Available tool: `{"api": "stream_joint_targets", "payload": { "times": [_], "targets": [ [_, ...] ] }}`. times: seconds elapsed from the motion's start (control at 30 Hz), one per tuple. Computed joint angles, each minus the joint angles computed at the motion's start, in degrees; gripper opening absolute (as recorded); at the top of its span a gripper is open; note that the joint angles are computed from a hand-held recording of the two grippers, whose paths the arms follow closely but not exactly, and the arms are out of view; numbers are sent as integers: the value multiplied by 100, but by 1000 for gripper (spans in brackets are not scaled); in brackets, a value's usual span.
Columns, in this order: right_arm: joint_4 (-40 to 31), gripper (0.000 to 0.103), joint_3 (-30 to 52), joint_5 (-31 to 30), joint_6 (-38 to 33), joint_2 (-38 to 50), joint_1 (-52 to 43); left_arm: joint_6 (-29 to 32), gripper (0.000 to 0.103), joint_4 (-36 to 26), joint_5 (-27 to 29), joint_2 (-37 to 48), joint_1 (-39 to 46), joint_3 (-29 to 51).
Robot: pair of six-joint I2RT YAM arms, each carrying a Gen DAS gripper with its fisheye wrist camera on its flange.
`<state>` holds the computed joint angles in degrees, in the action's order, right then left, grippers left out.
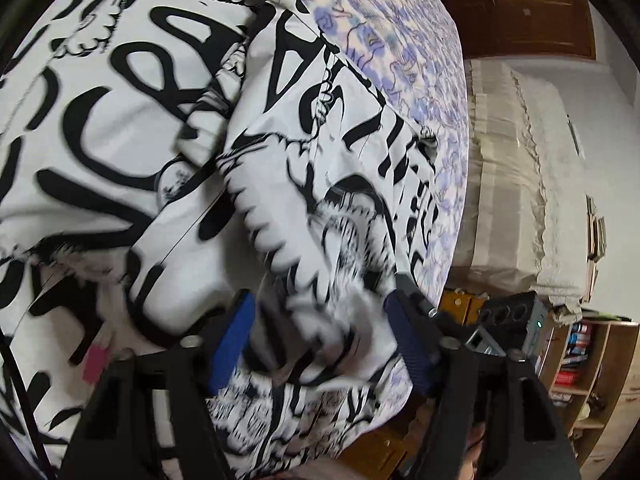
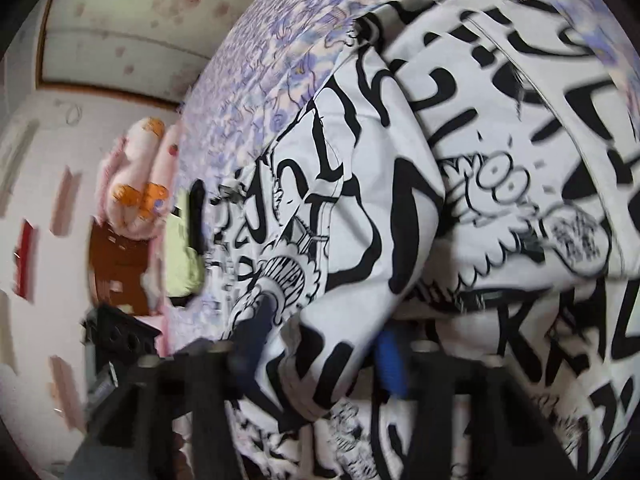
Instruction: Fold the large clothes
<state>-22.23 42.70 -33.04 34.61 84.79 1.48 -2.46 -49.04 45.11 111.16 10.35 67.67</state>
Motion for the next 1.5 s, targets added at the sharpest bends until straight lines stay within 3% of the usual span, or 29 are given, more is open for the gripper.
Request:
{"api": "stream_joint_targets", "payload": {
  "times": [0.07,0.27,0.37,0.53,0.6,0.67,0.83,0.97,1.07,1.17,1.23,1.3,1.33,1.4,1.5],
  "targets": [
    [24,16,215,105,-103,222,114,-476,21,397,-182,91,-217,26],
    [115,7,798,564,-770,734,240,-1101,12,1062,-211,326,-560,339],
    [122,7,1142,782,-1232,941,398,-1192,12,1292,-337,248,-701,563],
    [296,7,1448,1002,-1980,985,677,-818,10,1310,-458,237,-762,1064],
    [706,7,1236,991,-1997,777,704,-840,10,1707,-242,-18,-656,801],
    [1026,7,970,837,-1869,567,623,-531,10,1572,-309,-73,-587,726],
    [1050,7,571,676,-1381,599,331,153,10,1328,-736,-21,-450,144],
    [590,7,405,1047,-1506,796,166,537,9,1528,-1181,17,-578,-390],
    [99,7,482,1527,-1862,1123,292,494,9,1794,-1520,158,-737,-675],
    [146,7,293,1857,-2044,1224,457,406,12,2230,-1731,201,-765,-956],
    [260,8,180,1891,-1964,1184,468,482,13,2265,-1591,276,-662,-950],
    [256,12,141,1765,-1792,1125,386,665,20,2108,-1553,214,-562,-886],
    [172,15,156,1706,-1724,1062,331,745,29,1983,-1632,123,-528,-847],
    [-33,22,159,1696,-1657,768,251,901,33,1821,-1855,-293,-439,-883],
    [-71,44,13,2173,-1780,-29,294,1068,34,1675,-2091,-778,-337,-804]
  ]
}}
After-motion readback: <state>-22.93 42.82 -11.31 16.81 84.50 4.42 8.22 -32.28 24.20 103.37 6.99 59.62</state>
